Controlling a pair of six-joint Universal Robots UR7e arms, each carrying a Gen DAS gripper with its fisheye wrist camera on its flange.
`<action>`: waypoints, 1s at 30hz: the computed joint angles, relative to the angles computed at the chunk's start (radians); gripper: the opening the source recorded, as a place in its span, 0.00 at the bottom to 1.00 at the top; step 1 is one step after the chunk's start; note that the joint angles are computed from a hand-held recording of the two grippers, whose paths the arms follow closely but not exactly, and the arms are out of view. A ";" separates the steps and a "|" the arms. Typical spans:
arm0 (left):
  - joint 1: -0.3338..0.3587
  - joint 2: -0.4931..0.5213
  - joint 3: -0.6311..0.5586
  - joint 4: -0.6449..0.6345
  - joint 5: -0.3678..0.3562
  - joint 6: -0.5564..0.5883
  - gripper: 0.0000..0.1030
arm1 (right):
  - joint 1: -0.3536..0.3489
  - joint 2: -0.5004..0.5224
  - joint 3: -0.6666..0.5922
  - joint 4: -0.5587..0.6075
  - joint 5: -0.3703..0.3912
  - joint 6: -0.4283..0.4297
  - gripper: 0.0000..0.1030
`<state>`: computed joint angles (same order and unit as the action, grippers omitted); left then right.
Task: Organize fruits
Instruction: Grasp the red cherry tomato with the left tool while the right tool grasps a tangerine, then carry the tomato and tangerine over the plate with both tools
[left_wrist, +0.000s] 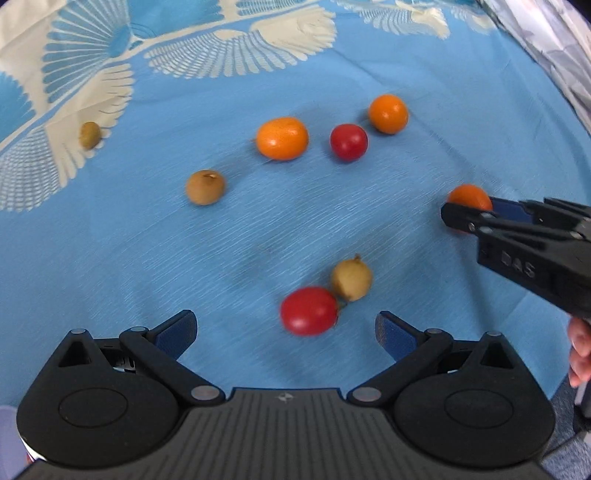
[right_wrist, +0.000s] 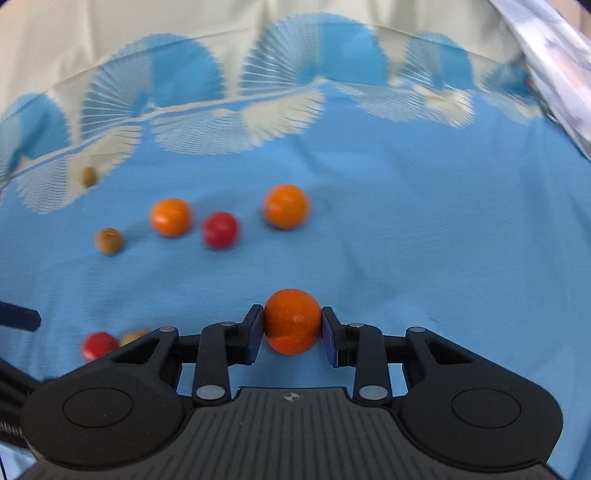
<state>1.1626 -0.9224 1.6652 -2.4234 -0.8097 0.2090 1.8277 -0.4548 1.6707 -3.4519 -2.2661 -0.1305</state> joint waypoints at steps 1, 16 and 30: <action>0.003 0.012 -0.012 0.009 0.008 -0.001 1.00 | -0.006 -0.002 0.009 -0.007 0.012 0.007 0.34; -0.022 -0.010 -0.019 0.089 0.015 -0.099 0.41 | 0.028 0.048 -0.015 -0.088 -0.062 -0.055 0.33; -0.149 -0.293 0.183 0.134 0.149 -0.309 0.41 | 0.172 -0.065 0.108 -0.127 -0.032 -0.004 0.33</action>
<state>1.0136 -1.2157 1.8477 -2.2892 -0.6609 -0.0996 1.9998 -0.5200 1.7782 -3.5792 -2.2983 -0.1343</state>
